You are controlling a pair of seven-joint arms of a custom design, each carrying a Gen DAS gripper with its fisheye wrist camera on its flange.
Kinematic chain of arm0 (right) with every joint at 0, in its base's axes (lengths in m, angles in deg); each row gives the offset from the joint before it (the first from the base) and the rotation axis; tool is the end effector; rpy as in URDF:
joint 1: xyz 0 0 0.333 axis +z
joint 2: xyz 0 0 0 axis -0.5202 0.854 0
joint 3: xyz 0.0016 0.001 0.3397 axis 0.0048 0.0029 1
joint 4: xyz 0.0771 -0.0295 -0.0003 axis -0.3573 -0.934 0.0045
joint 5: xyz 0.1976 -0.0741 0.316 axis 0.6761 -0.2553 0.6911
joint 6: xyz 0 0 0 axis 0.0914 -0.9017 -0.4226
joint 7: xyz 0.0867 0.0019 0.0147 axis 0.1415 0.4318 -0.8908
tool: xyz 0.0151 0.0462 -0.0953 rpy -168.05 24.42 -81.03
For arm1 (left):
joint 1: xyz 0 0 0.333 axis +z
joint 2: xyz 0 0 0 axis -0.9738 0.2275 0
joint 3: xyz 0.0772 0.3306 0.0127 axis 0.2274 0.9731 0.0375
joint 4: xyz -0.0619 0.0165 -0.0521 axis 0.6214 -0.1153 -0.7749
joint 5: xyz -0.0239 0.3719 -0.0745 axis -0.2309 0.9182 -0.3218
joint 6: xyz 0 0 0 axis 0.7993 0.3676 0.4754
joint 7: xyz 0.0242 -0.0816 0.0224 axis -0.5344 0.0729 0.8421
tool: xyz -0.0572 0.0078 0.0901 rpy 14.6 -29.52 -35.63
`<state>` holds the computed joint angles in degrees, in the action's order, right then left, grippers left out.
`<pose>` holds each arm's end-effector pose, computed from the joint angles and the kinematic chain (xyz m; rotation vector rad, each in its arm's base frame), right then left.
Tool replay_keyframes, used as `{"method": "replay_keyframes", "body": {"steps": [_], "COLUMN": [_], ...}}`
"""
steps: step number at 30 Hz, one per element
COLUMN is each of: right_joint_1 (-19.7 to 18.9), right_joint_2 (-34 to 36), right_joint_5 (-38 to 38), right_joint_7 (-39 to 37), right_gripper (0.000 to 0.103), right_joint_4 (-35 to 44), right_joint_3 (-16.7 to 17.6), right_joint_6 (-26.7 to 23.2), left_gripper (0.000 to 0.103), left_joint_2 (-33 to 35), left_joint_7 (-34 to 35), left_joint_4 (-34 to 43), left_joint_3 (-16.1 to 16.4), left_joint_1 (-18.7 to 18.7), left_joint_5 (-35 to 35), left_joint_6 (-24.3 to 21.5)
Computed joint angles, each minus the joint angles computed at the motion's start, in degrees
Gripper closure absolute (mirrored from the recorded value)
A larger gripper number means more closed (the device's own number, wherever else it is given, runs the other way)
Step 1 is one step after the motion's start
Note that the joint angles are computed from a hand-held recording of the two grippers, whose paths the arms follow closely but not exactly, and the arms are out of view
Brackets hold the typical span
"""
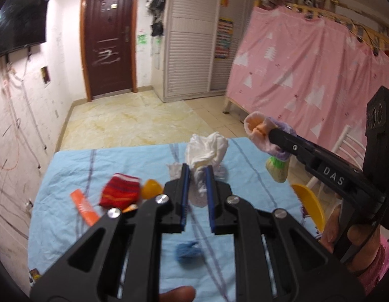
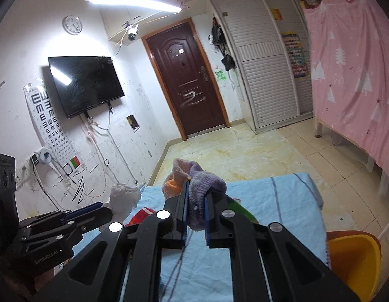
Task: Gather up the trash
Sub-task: 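Carry the tissue and lavender item over the yellow bin and open both tools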
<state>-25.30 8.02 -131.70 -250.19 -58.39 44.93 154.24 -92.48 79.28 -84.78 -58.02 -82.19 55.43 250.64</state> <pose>0.5572 0.1167 0.5534 -1.4787 1.3625 -0.4876 0.5551 -0.0963 0.5961 -1.5019 1.9451 -1.0518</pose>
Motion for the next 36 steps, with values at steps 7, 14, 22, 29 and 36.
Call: {"method": "replay_keyframes", "body": {"steps": [7,14,22,29,36], "right_joint_1": [-6.2,-11.8,-16.4,-19.0,-21.8], "right_joint_2": [-4.4,-7.7,-6.1,-3.8,0.5], "right_joint_5": [12.0,20.8,21.2,21.3,18.4], "right_joint_7": [-11.9,-20.2,-19.5,-18.2,-12.0], "right_gripper": [0.099,0.099,0.099,0.099,0.099], "right_joint_4": [-10.3,-19.2,-21.0,-20.3,-17.1], "right_joint_3": [0.6,-0.5,-2.0,-2.4,-2.7], "right_joint_6": [0.7,1.7,4.6,6.0,9.0], "left_gripper": [0.091,0.091,0.091,0.091,0.091], "left_joint_2": [1.8,5.2,8.3,11.6,17.2], "left_joint_7": [-0.1,-1.1,-4.9,-7.6,-8.8], "left_joint_4": [1.9,5.4,7.7,10.8,16.4], "left_joint_3": [-2.3,-4.4,-6.3,-7.4,-8.0], "left_joint_1": [-2.4,-5.0,-8.1,-10.6,-12.6], "left_joint_5": [1.9,4.1,10.2,14.1,15.1], "left_joint_6": [-0.8,-3.4,-4.0,-5.1,-8.3]}}
